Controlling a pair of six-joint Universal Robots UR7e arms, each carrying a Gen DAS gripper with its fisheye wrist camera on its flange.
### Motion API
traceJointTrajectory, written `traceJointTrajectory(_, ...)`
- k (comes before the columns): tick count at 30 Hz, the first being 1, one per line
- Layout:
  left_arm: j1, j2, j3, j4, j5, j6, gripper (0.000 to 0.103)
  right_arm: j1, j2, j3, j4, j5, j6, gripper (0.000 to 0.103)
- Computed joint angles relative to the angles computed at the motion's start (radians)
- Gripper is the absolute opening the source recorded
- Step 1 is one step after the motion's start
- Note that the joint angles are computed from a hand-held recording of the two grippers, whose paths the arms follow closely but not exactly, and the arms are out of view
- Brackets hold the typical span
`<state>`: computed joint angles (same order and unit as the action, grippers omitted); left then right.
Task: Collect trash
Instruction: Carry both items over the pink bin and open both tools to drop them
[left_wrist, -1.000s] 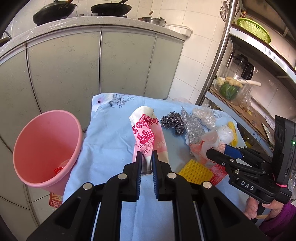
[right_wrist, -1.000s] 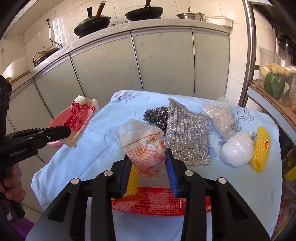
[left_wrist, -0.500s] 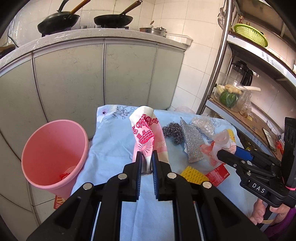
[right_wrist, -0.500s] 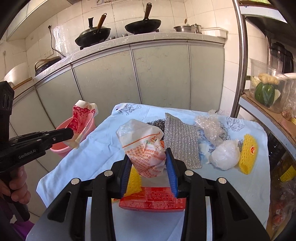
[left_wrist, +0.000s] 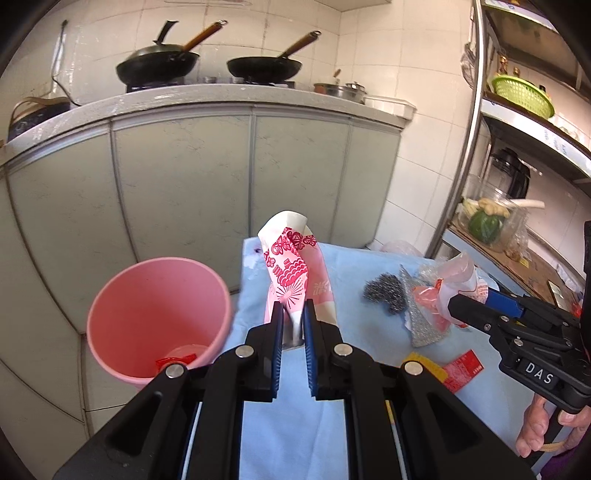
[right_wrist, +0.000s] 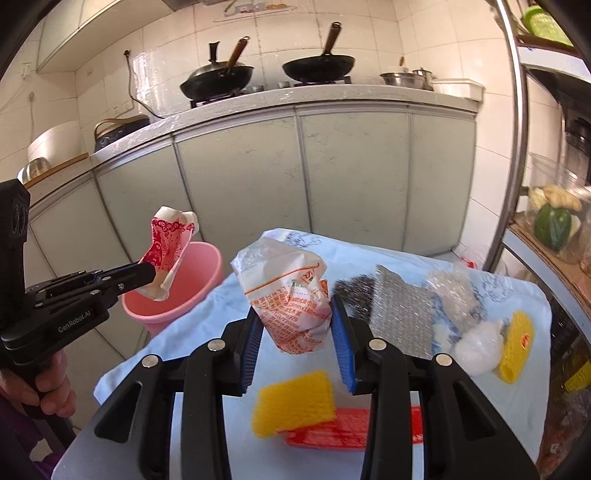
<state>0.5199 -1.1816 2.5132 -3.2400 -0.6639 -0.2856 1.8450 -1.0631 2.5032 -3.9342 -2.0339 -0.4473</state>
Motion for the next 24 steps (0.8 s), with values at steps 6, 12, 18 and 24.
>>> traceJointTrajectory(6,0.013,-0.046,0.023,-0.013,0.076,-0.007,0.01,0.046,0.049,-0.082,0.067,0.028,-0.015,0.037)
traceJointTrajectory(12,0.047,-0.079,0.042,-0.036,0.134,-0.007,0.01,0.068,0.099,-0.164,0.146,0.07,-0.016,0.037)
traceJointTrajectory(18,0.107,-0.065,0.051,-0.14,0.199,0.051,0.01,0.087,0.165,-0.262,0.233,0.1,-0.019,0.037)
traceJointTrajectory(24,0.209,-0.051,0.044,-0.223,0.218,0.118,0.01,0.095,0.259,-0.375,0.327,0.133,-0.016,0.037)
